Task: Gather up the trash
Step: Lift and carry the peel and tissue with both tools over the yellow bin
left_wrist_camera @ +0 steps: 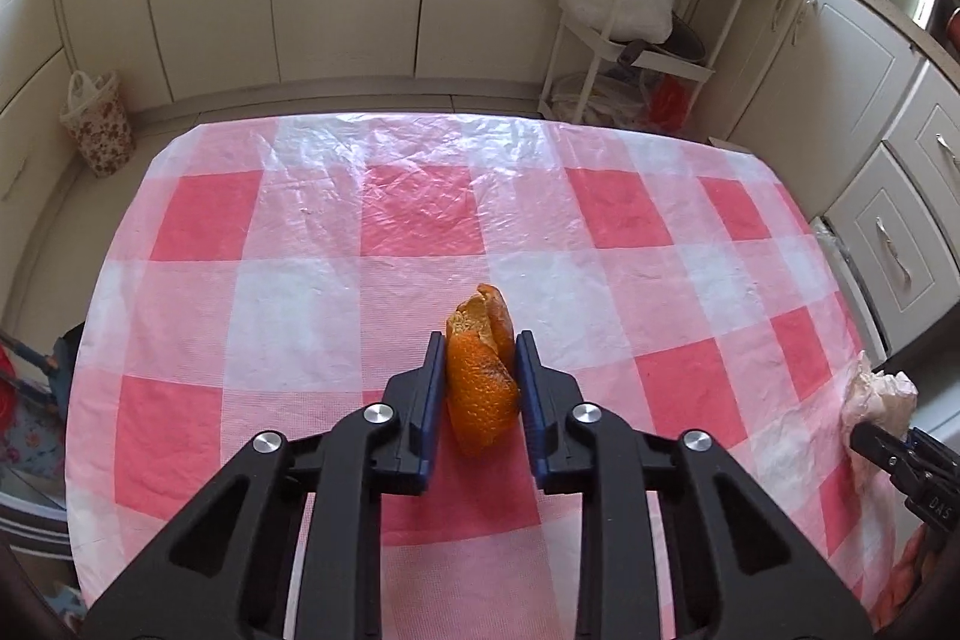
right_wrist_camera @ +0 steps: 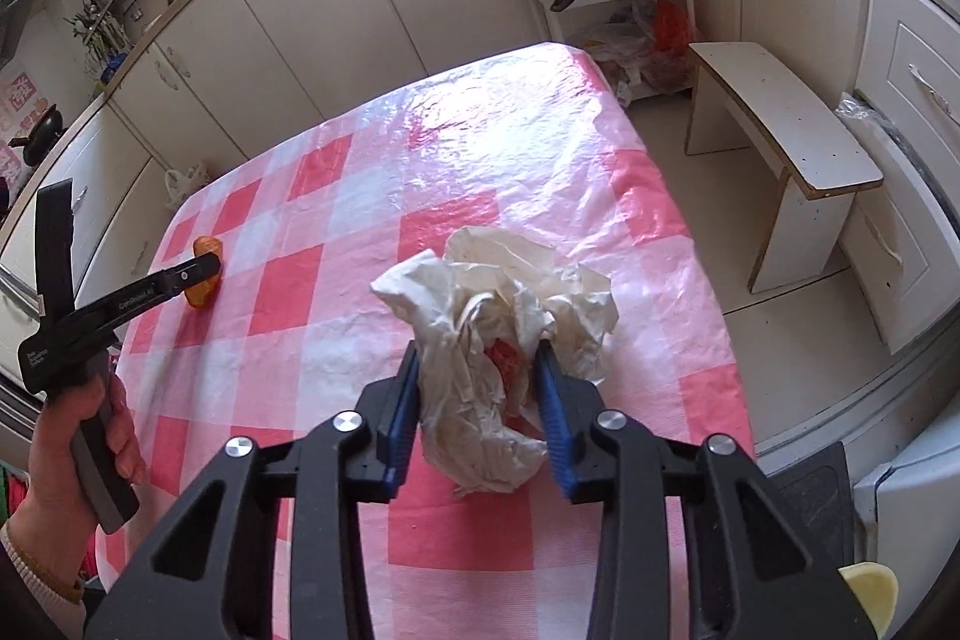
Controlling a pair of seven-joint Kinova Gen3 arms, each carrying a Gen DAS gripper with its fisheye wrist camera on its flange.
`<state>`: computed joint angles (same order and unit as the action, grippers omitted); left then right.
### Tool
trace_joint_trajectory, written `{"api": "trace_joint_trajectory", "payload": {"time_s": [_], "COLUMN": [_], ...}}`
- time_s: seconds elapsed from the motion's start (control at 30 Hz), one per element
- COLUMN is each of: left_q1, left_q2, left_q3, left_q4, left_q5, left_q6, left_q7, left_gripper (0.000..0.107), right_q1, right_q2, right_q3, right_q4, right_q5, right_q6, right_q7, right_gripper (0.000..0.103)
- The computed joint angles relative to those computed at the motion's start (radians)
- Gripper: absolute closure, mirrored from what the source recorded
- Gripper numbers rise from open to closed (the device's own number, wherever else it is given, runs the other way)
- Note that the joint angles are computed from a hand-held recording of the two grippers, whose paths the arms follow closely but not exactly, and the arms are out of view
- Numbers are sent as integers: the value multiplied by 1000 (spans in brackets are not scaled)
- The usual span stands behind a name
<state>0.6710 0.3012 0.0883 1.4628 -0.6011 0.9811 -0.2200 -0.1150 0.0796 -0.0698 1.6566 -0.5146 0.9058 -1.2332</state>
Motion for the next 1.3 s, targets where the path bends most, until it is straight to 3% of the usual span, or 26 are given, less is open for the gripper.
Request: {"api": "trace_joint_trajectory", "payload": {"time_s": [0.1, 0.17, 0.23, 0.4, 0.53, 0.63, 0.73, 0.83, 0.93, 1.2, 1.3], "left_q1": [45, 129, 192, 233, 292, 349, 460, 548, 577, 566, 526], "left_q2": [-45, -83, -118, -186, -203, -191, -163, -125, -49, 215, 326], "left_q3": [-41, -125, -167, -69, 29, 98, 89, 79, 112, 232, 344], "left_q4": [44, 78, 107, 133, 112, 71, 9, -64, -194, -565, -704], "left_q5": [-16, -14, -41, -193, -324, -395, -426, -441, -439, -409, -425], "left_q6": [-56, -99, -121, -85, 8, 101, 172, 212, 246, 192, 169], "left_q7": [57, 91, 137, 295, 420, 459, 464, 449, 385, 131, 35], "left_gripper": [88, 89, 89, 89, 89, 89, 89, 89, 89, 89, 88], "right_q1": [-4, -74, -128, -45, -105, -2, 135, 242, 294, 477, 562], "right_q2": [-1, -15, -35, -97, -169, -217, -269, -311, -334, -301, -261], "right_q3": [20, 107, 179, 146, 270, 242, 205, 235, 335, 528, 551], "right_q4": [0, 12, 39, 86, 142, 186, 226, 237, 232, 237, 247], "right_q5": [-47, -99, -177, -380, -543, -654, -704, -693, -638, -466, -409], "right_q6": [20, 27, 20, 56, 136, 219, 316, 424, 513, 629, 627], "right_q7": [43, 92, 164, 342, 455, 534, 571, 599, 615, 720, 766], "right_gripper": [73, 74, 74, 74, 74, 74, 73, 73, 72, 70, 70]}}
